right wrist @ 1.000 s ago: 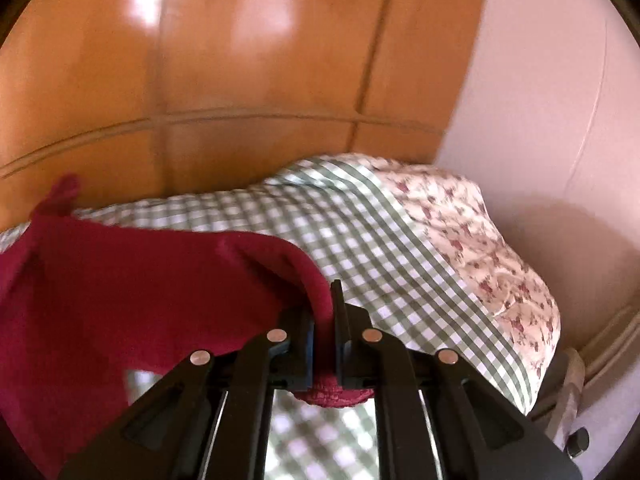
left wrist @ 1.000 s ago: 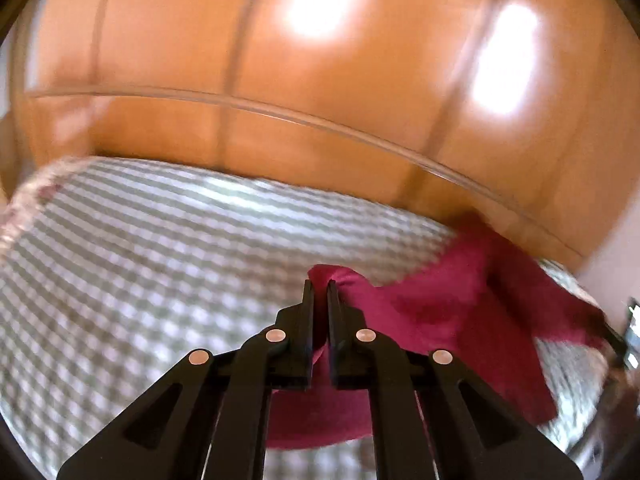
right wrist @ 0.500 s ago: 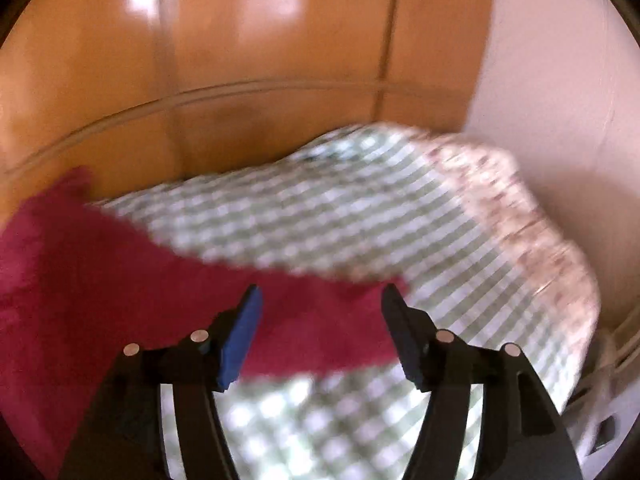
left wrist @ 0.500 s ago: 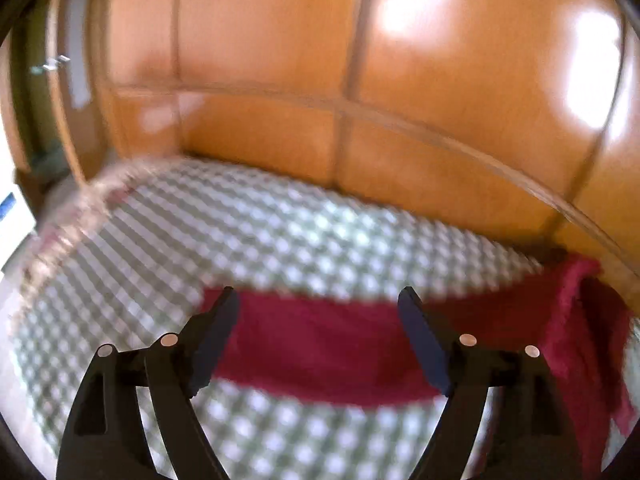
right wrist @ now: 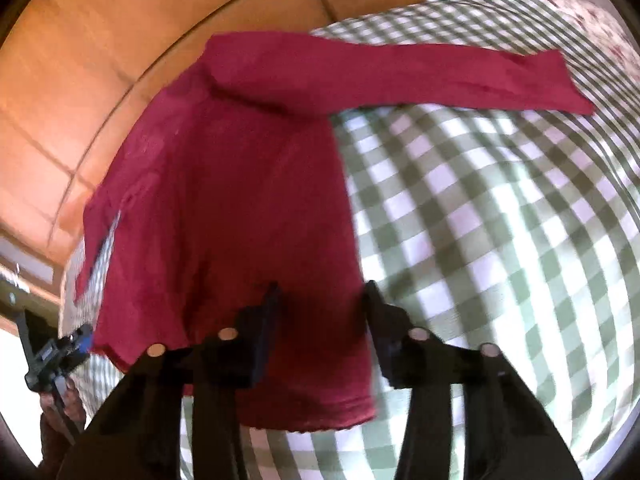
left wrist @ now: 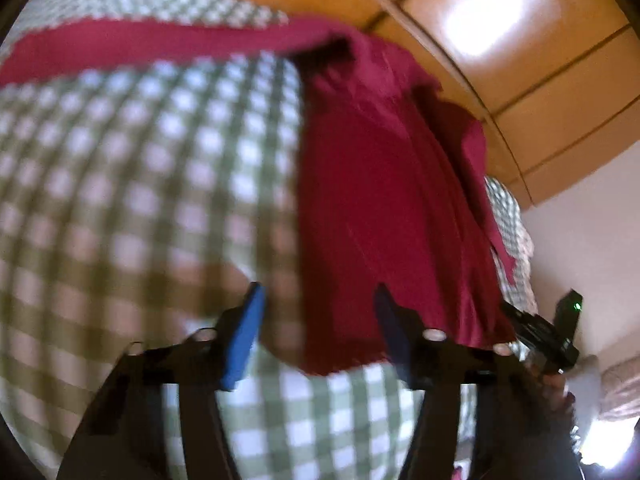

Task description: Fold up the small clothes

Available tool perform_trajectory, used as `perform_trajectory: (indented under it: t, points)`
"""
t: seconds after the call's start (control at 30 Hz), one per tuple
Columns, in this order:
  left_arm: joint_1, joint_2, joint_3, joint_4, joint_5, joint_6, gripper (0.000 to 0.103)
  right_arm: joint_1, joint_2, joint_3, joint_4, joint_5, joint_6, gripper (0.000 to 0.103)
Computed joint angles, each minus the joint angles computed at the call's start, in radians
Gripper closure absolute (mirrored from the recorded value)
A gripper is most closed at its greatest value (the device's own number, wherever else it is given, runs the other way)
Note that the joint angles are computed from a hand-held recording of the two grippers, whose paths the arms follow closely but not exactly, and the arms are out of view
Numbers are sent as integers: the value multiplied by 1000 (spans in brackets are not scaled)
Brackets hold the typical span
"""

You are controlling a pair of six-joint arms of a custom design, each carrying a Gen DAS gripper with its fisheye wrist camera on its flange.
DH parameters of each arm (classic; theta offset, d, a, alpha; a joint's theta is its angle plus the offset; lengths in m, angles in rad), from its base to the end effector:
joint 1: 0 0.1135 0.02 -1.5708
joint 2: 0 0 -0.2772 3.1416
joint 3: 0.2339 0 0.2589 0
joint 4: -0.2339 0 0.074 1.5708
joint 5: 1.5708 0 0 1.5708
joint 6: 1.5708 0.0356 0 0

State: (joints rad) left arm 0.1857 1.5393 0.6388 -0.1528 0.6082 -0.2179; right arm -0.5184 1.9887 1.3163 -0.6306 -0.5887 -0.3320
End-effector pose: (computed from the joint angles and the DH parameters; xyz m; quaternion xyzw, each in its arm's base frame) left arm 0.2650 0.0291 0.1408 -0.1098 0.9190 -0.2934 0.2394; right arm 0.3523 -0.1782 0.1570 0.0497 0.9479 0.2092 0.2350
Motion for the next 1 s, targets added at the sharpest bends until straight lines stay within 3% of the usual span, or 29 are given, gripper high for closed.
perform_trajectory:
  t: [0.03, 0.1, 0.13, 0.17, 0.3, 0.53, 0.67, 0.83, 0.87, 0.9, 0.97, 1.0]
  points:
    - [-30, 5, -12, 34, -19, -20, 54, 9, -7, -7, 3, 17, -2, 73]
    - [-67, 7, -9, 38, -39, -31, 83, 19, -11, -6, -8, 18, -13, 95]
    - [-79, 10, 4, 21, -42, -33, 94, 24, -35, -13, -12, 20, -19, 95]
    - [-77, -8, 1, 19, -52, -32, 96, 27, -65, -36, 7, 23, -22, 95]
    - [-67, -139, -2, -56, -65, 17, 98, -17, -189, -31, -49, -62, -68, 96]
    - [110, -492, -50, -393, 71, 211, 99, -156, -346, -35, -240, -172, -285, 96]
    - [164, -662, -136, -568, 106, 294, 99, -230, -352, -133, -263, -114, -395, 96]
    - [98, -715, -251, -568, 41, 271, 98, -264, -324, -285, -126, 36, -436, 93]
    - [120, -694, -249, -554, 36, 275, 90, -265, -337, -304, -91, 47, -412, 88]
    - [156, -668, -237, -540, 39, 285, 81, -277, -345, -311, -78, 43, -413, 72]
    - [275, -632, -212, -501, 22, 287, 41, -282, -398, -329, -45, 2, -373, 55]
    - [338, -603, -198, -464, 12, 276, 39, -269, -417, -330, -44, -11, -357, 54]
